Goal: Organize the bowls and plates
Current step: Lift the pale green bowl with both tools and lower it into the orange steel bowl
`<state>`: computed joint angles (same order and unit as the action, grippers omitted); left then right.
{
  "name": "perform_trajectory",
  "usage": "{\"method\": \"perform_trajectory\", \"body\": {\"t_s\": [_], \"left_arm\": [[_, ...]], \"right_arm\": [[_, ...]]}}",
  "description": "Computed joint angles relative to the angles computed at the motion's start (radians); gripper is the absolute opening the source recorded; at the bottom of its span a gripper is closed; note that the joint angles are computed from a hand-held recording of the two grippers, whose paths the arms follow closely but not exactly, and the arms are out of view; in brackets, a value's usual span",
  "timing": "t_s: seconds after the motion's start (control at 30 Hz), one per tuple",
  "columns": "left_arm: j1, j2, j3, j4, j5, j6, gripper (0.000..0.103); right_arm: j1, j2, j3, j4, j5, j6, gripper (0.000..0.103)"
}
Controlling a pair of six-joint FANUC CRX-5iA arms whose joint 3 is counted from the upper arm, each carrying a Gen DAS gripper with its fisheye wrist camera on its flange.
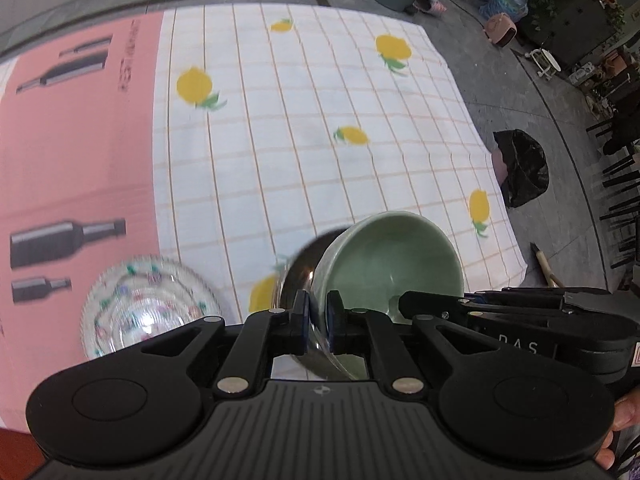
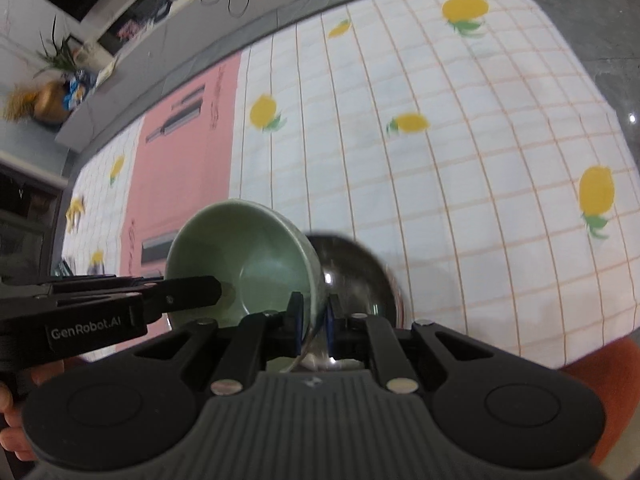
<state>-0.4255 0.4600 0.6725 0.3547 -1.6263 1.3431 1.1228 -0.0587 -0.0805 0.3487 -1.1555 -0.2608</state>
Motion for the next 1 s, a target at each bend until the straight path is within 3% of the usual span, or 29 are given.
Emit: {"method": "perform_trajectory", "body": {"t_s": [0.3, 0.6, 1.0], "left_arm": [[-0.005, -0.103, -0.196, 0.01, 0.112, -0.032, 0.009], [-0.032, -0.111, -0.212, -0.059, 0.143, -0.047, 0.008], [-0.041, -0.082, -0.201, -0.085, 0.142, -0.041, 0.008]], "right_arm": [[0.019, 0.001, -0.014, -0.025, -0.032, 0.028, 0.008], [-0.007, 0.047, 0.018, -0.071, -0.058, 0.134, 0.008], [-0.038, 0.076, 0.035, -0.111, -0.066, 0.175, 0.007]]}}
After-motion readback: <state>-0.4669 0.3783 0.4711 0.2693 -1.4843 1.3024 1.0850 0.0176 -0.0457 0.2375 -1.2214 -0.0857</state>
